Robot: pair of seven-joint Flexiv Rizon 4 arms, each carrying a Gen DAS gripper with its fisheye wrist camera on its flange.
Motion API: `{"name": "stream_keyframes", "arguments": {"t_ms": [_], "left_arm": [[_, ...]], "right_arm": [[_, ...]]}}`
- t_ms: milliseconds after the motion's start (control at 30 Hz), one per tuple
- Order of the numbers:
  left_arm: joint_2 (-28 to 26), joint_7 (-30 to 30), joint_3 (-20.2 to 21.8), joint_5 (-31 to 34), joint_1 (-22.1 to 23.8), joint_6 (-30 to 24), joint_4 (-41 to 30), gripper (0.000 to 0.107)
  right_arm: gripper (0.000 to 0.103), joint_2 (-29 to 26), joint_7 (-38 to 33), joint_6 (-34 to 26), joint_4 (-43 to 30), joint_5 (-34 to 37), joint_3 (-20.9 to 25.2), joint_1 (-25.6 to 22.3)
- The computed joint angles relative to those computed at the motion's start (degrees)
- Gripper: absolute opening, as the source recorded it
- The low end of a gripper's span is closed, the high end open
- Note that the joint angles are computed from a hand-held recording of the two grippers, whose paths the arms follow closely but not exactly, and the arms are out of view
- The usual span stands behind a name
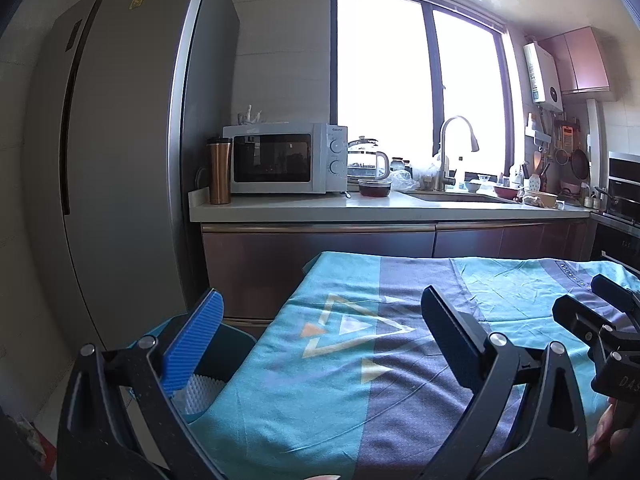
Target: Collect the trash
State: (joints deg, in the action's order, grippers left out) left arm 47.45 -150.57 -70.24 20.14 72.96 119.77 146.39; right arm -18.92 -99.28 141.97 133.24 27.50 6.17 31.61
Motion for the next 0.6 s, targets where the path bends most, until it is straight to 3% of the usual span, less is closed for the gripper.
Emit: {"name": "stream_keyframes", "arguments": {"t_ms": [600], "left_arm": [[2.61, -0.89, 0.62, -0.83, -1.6, -2.23, 0.05, 0.097]], "right_arm": [[0.096, 0.26, 2.28, 0.29, 1.0, -1.91, 0.02, -1.78]]}}
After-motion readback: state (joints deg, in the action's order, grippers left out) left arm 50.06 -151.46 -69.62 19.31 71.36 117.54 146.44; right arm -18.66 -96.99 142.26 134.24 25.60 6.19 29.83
